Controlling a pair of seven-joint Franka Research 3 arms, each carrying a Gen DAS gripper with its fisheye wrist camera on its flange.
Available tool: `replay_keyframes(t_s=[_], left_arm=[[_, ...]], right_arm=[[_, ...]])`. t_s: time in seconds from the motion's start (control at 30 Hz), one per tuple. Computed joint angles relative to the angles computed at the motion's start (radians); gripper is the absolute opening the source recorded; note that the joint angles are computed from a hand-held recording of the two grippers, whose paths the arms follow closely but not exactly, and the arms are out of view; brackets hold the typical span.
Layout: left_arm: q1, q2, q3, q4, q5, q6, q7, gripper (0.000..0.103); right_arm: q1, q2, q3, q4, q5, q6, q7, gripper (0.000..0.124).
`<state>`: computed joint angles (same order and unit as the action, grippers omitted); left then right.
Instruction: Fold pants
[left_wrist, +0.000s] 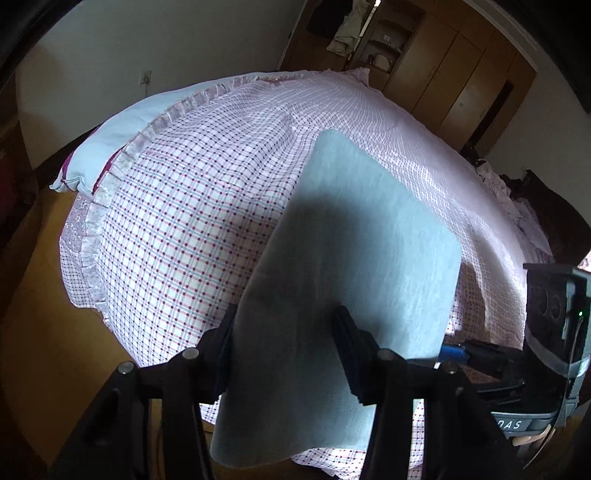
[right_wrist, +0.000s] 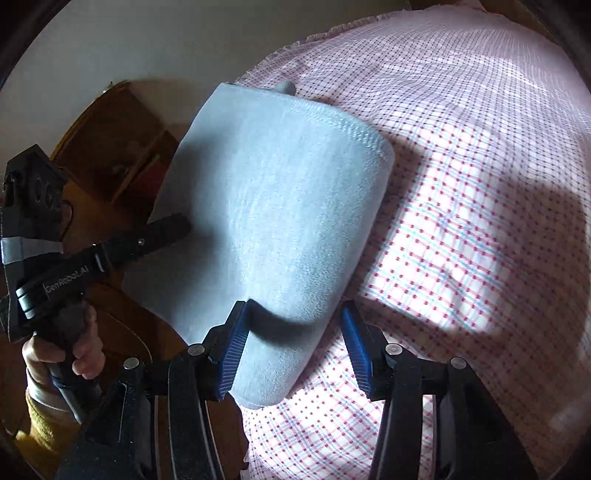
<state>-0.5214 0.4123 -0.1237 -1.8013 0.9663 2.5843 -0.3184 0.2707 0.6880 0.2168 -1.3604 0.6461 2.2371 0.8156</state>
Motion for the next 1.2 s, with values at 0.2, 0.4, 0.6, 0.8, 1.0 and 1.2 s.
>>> replay_keyframes(t_s=[0.2,0.4,0.6,0.8,1.0,1.2], left_arm=[[0.033,0.061,0.030,0.011,0.029,0.200,0.063,0.060],[-0.029,0.065,0.115,0.004,0.116,0.285,-0.068,0.055],[-0.037,0.005,0.095,-0.038,0.185,0.241,-0.153,0.049],[-0.028,-0.009,0.049,0.016,0.246,0.217,-0.187,0.044],[-0.055,0.068,0.026,0.184,0.232,0.176,-0.104,0.044],[-0.071,0.272,0.002,0.491,0.061,0.180,0.147,0.044]], right_arm=[[0.010,0.087,0.018,0.089,0.012,0.015,0.002,0.048],[-0.037,0.078,0.058,0.064,0.092,0.027,-0.051,0.033],[-0.072,-0.035,0.066,-0.053,0.176,0.042,-0.174,0.015],[-0.103,-0.137,0.041,-0.114,0.249,-0.013,-0.257,0.014],[-0.151,-0.100,-0.001,0.020,0.260,-0.165,-0.236,0.014],[-0.203,-0.091,-0.032,0.086,0.240,-0.196,-0.276,0.014]])
